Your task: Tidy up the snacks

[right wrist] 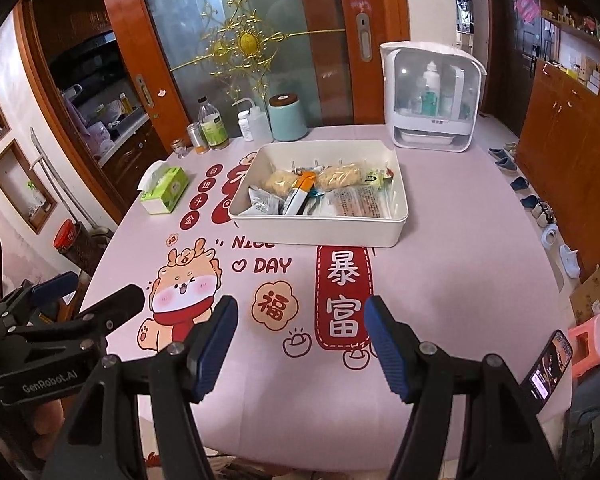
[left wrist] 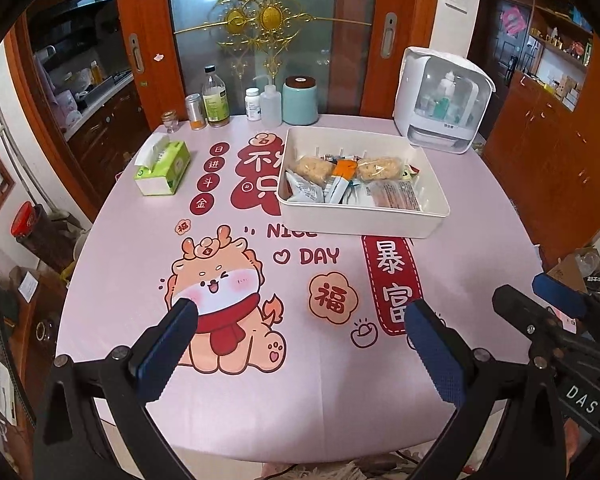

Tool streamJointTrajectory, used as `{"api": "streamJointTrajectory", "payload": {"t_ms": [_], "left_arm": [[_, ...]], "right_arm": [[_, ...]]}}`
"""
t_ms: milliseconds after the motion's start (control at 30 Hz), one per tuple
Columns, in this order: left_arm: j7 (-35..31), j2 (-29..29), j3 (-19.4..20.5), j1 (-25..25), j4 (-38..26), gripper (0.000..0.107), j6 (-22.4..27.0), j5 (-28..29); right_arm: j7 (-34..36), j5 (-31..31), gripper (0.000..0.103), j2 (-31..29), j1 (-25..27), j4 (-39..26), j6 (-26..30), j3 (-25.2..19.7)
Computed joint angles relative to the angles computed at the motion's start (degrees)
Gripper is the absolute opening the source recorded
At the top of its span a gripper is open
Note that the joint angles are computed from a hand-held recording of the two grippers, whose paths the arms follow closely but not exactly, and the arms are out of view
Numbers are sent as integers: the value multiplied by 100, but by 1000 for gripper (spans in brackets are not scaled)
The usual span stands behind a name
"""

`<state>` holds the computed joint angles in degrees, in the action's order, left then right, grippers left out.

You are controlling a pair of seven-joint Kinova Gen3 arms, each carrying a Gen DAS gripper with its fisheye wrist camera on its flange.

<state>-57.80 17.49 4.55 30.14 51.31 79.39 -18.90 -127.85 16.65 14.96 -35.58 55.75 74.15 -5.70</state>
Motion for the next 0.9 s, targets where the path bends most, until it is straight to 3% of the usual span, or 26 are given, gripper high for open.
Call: {"api": "streamJointTrajectory", "payload": {"t_ms": [900], "left_arm": [[-198, 88, -29, -120, -28, 102, 55, 191]], "right_arm": [[108, -20, 66, 175, -94, -258, 93, 62]]}}
